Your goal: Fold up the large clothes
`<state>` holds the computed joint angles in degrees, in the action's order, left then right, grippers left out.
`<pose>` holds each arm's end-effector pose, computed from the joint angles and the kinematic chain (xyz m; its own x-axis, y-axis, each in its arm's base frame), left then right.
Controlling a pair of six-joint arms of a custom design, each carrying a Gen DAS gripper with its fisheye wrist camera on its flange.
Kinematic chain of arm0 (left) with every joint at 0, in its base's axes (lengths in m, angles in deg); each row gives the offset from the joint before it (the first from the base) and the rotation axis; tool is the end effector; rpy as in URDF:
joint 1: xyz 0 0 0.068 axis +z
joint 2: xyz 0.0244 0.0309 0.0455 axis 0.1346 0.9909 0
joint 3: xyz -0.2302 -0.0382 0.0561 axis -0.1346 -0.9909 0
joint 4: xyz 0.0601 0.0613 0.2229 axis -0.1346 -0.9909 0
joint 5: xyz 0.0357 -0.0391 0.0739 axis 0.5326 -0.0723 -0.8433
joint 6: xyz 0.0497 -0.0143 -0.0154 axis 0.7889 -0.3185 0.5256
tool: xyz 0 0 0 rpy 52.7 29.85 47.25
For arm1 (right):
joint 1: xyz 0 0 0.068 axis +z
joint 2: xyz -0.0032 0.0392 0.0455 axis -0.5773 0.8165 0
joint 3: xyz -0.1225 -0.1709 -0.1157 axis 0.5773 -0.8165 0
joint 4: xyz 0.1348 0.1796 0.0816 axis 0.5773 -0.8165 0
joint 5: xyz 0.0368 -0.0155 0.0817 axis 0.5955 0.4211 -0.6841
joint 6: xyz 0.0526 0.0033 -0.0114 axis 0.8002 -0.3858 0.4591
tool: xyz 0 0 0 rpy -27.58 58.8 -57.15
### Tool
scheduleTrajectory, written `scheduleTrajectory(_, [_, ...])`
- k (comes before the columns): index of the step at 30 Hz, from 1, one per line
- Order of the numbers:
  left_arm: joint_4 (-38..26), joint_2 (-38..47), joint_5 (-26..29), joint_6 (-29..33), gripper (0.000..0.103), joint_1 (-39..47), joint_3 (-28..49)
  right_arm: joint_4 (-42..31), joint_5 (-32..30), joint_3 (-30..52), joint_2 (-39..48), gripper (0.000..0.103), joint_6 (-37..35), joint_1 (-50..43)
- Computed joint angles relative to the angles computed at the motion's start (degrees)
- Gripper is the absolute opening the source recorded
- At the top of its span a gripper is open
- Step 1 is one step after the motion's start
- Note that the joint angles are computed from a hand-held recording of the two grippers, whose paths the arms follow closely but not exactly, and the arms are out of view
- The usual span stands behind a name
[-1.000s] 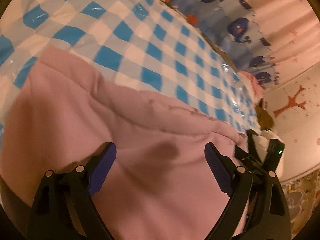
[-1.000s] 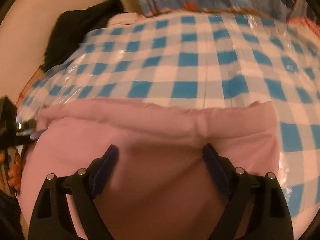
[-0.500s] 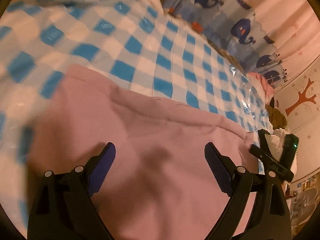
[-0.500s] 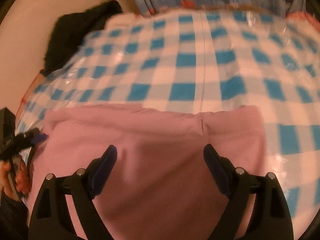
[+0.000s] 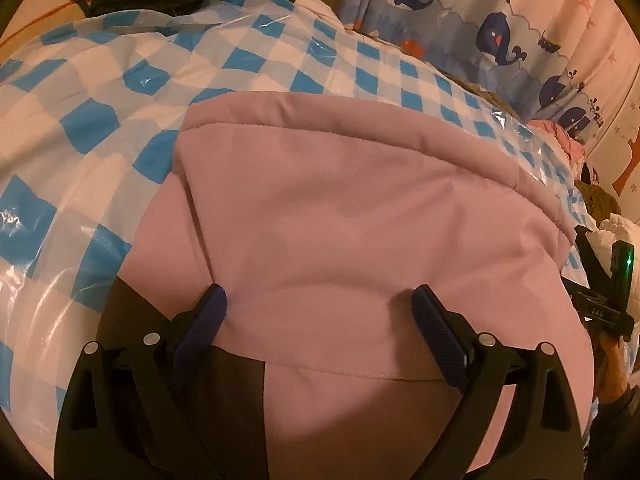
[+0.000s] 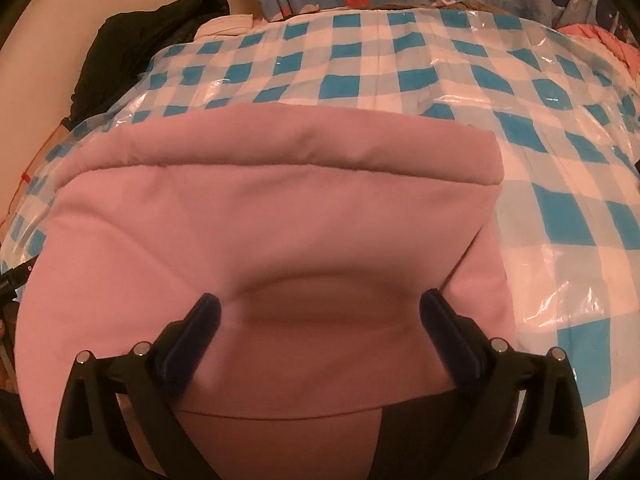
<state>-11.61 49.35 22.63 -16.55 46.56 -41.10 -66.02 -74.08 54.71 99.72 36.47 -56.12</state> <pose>0.1498 0.0944 0.1694 -0.8123 -0.1255 -0.5696 0.0535 0.9564 -0.2870 0.1870 -0.0564 0.1393 -0.8504 0.0064 -0.5260 -0.1125 0.9746 0.1937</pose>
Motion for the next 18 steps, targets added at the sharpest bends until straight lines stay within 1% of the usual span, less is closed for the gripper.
scheduleTrajectory(2, [-0.65, -2.71, -1.12, 0.69, 0.089, 0.04, -0.69, -5.98, 0.72, 1.76, -4.25, 0.095, -0.69, -0.06])
scheduleTrajectory(4, [-0.27, -5.87, -2.01, 0.46, 0.089, -0.4, -2.18, -12.19, -1.6, 1.95, -13.09, 0.095, -2.35, -2.92])
scheduleTrajectory(6, [0.47, -7.83, -2.38, 0.21, 0.089, -0.55, -3.45, -13.48, -0.54, 0.72, -18.32, 0.095, -3.9, -5.18])
scheduleTrajectory(7, [0.92, -8.89, -2.64, -0.07, 0.089, -0.74, -4.1, -12.05, 0.53, -0.58, -18.09, 0.095, -4.36, -6.41])
scheduleTrajectory(8, [1.34, -10.39, -2.93, -0.3, 0.089, -0.96, -4.96, -10.36, 0.74, -1.1, -15.34, 0.096, -4.8, -7.38])
scheduleTrajectory(9, [1.44, -11.99, -2.89, -0.23, 0.089, -0.93, -5.75, -7.11, -1.02, -1.92, -9.71, 0.096, -5.16, -9.52])
scheduleTrajectory(10, [1.36, -13.24, -2.58, -0.14, 0.09, -0.71, -6.25, -3.74, -4.13, -2.31, -4.12, 0.097, -5.1, -11.91])
scheduleTrajectory(11, [1.13, -14.41, -2.29, -0.01, 0.089, -0.39, -6.65, -1.93, -5.27, -2.28, -1.41, 0.097, -4.66, -12.71])
scheduleTrajectory(12, [1.0, -15.27, -2.0, 0.16, 0.089, -0.05, -6.97, -0.29, -5.11, -2.34, 0.19, 0.097, -3.82, -12.21])
scheduleTrajectory(15, [0.87, -16.69, -1.31, 0.88, 0.089, 1.14, -7.8, -0.08, -3.14, -2.11, -0.29, 0.097, -2.68, -10.29])
scheduleTrajectory(17, [0.49, -18.38, -1.46, 1.13, 0.089, 1.39, -8.4, -2.9, -2.79, -0.59, -0.58, 0.097, -3.52, -10.62])
scheduleTrajectory(18, [0.36, -19.52, -1.7, 1.22, 0.089, 1.43, -8.88, -6.0, -1.81, 0.38, -3.04, 0.097, -4.07, -10.52])
